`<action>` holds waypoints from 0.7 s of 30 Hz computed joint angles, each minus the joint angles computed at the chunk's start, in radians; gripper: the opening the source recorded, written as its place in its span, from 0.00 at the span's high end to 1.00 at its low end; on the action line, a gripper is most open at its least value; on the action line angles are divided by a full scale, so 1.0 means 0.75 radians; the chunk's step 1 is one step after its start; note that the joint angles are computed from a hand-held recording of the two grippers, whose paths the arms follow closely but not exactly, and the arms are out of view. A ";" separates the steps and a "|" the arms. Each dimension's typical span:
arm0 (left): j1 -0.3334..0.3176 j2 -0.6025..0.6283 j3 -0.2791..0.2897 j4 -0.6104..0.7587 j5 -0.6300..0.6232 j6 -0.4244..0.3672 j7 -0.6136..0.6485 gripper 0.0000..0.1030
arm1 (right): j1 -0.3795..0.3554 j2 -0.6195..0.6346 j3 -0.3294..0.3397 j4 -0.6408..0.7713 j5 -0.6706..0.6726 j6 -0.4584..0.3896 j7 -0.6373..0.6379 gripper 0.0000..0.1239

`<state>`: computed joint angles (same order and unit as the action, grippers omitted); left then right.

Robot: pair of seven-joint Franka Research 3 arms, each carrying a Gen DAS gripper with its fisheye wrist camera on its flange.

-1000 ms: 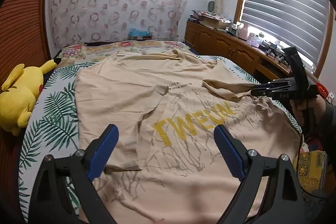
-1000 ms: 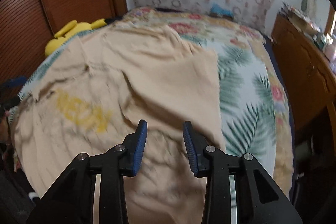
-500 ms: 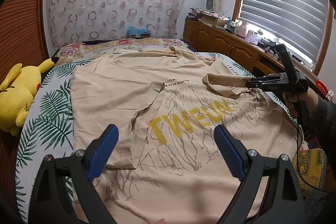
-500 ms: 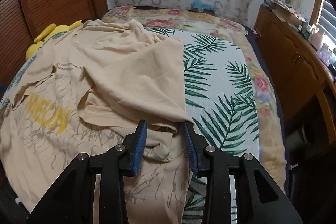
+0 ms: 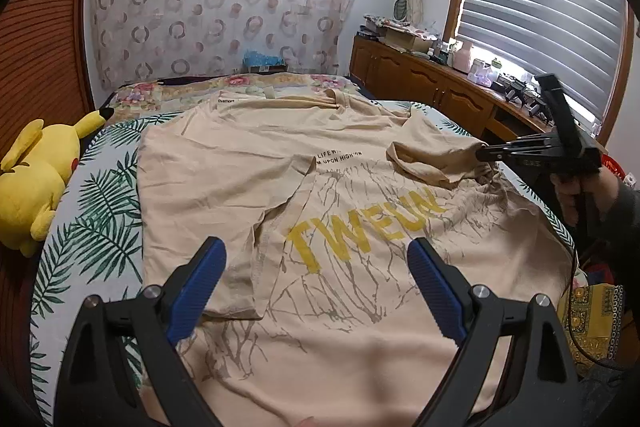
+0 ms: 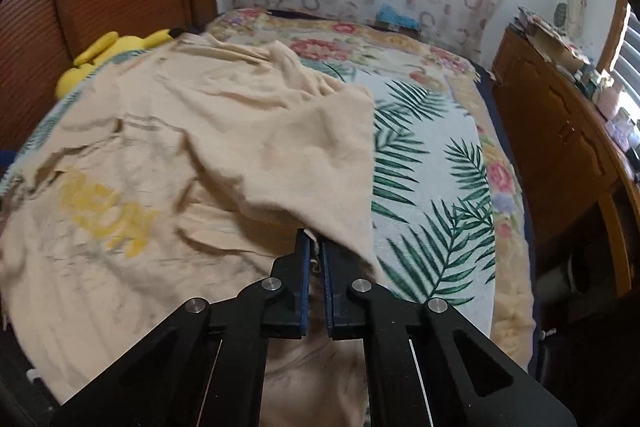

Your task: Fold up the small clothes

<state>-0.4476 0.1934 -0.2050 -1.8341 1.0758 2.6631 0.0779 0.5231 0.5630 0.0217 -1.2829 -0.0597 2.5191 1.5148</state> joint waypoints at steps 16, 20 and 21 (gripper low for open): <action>0.008 -0.019 -0.001 -0.007 0.004 -0.023 -0.008 0.10 | 0.004 -0.130 0.108 -0.128 0.208 -0.006 -0.184 0.88; 0.022 -0.030 -0.002 -0.005 -0.003 -0.043 0.019 0.10 | 0.040 -0.100 0.077 -0.092 0.139 0.013 -0.148 0.73; 0.027 -0.030 -0.001 -0.001 -0.009 -0.049 0.035 0.10 | 0.042 -0.086 0.072 -0.073 0.128 0.019 -0.142 0.72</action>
<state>-0.4270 0.1708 -0.2055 -1.8351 1.0689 2.6261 0.1041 0.5549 0.4985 0.0753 -1.3377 0.0365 2.5336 1.4086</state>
